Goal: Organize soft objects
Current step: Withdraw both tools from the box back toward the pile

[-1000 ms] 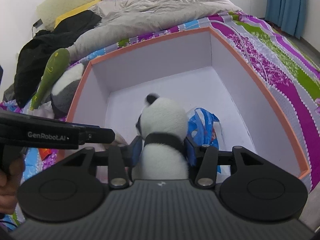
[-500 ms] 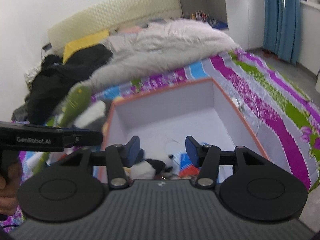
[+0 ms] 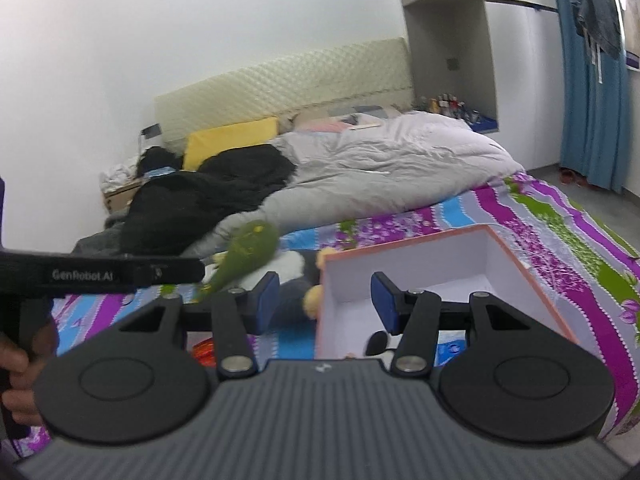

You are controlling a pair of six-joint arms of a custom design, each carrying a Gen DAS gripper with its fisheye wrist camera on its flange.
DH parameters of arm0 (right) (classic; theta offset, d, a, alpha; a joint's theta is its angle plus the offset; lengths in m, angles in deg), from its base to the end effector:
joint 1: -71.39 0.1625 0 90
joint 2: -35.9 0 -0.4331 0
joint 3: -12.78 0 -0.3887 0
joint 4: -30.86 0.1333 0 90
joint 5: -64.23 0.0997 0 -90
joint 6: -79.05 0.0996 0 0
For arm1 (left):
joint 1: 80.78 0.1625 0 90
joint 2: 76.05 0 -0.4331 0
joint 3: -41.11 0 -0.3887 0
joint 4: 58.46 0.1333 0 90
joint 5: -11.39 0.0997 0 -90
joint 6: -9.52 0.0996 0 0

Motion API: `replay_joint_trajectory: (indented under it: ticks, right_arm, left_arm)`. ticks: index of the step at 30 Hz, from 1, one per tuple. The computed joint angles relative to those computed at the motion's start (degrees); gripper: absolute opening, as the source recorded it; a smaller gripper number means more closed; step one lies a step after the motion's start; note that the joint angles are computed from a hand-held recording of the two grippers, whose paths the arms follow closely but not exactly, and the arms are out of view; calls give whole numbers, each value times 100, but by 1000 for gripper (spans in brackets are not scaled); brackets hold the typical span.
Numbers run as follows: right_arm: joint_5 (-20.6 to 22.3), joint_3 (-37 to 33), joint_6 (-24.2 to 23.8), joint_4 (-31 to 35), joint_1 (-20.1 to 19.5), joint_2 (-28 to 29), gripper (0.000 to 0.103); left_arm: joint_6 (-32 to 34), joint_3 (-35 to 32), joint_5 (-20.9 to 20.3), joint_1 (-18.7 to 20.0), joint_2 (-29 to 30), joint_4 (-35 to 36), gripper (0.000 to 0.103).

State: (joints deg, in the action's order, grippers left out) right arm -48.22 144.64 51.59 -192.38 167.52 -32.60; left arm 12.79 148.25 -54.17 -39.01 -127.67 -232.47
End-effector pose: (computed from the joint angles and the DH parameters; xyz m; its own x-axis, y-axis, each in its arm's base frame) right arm 0.1432 -0.4410 0.2800 -0.8324 0.0711 0.5495 -0.4740 0.4224 -0.7726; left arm -0.3460 -0.5430 0.1495 -0.7150 0.5800 -0.3903 0.6974 0.5533 -0.4555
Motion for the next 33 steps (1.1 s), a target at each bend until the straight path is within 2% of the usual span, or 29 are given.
replay_joint_trajectory:
  ticks: [5,8,22,33]
  right_arm:
    - [-12,160,-2,-259,215,205,53]
    - [107,286,-83,-425,270,323,53]
    - [176,671,92,-651,489,911,53]
    - [190,927,212,-886,442,1417,53]
  left_arm:
    - [-20,616,303,-113,-478,-381,37]
    - [-33,1003,554,-200,-740,-635,44]
    - [-793,2370,1261,-287,-1645,-1097,44]
    - [-1406,3003,1386,-80,-1879,-1327,44]
